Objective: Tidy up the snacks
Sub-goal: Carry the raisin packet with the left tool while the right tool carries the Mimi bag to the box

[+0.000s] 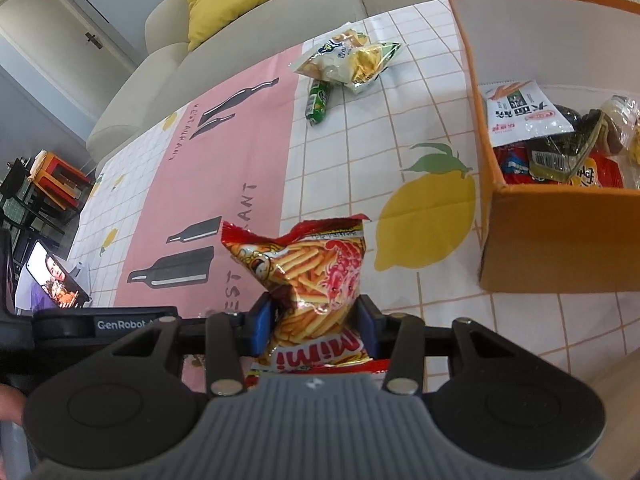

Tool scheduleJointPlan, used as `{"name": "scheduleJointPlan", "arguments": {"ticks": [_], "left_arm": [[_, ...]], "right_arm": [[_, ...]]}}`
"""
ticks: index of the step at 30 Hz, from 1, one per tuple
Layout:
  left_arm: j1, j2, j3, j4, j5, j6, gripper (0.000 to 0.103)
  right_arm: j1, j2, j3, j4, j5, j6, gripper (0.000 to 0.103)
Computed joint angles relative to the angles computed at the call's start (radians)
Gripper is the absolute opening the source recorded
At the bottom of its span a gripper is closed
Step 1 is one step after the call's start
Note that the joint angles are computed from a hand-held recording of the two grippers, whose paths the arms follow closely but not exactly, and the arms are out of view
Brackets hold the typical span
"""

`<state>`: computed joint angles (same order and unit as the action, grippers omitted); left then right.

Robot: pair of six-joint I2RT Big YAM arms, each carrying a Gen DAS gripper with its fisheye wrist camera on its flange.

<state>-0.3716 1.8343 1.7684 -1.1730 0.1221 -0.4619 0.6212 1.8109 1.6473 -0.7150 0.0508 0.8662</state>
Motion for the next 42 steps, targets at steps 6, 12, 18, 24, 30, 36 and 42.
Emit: {"name": "scheduleJointPlan", "arguments": {"ticks": [6,12,18,24,30,36,42], "left_arm": [[-0.033,-0.021,-0.049,0.064,-0.074,0.087,0.061],[-0.048,-0.030,-0.075,0.095,-0.099,0.136,0.054],[-0.037,-0.052,-0.101,0.129,-0.039,0.113,0.046],[-0.035,-0.088,-0.100,0.175,-0.017,0.113,0.044],[-0.044,-0.118,-0.045,0.215,0.007,0.138,0.044],[-0.084,-0.068,0.113,0.208,0.081,0.194,0.044],[-0.147,0.073,0.366,0.139,0.144,0.291,0.044]], "right_arm": [[0.000,0.019,0.012,-0.021,-0.008,0.004,0.044],[0.002,0.023,0.013,-0.029,-0.007,0.007,0.044],[0.002,0.016,0.011,-0.026,-0.003,-0.002,0.044],[0.003,-0.014,-0.001,0.005,0.001,-0.014,0.044],[0.003,-0.074,-0.021,0.032,0.054,-0.030,0.043],[-0.039,-0.174,-0.072,0.029,0.119,-0.036,0.043],[-0.122,-0.259,-0.109,-0.065,0.170,-0.105,0.043]]}}
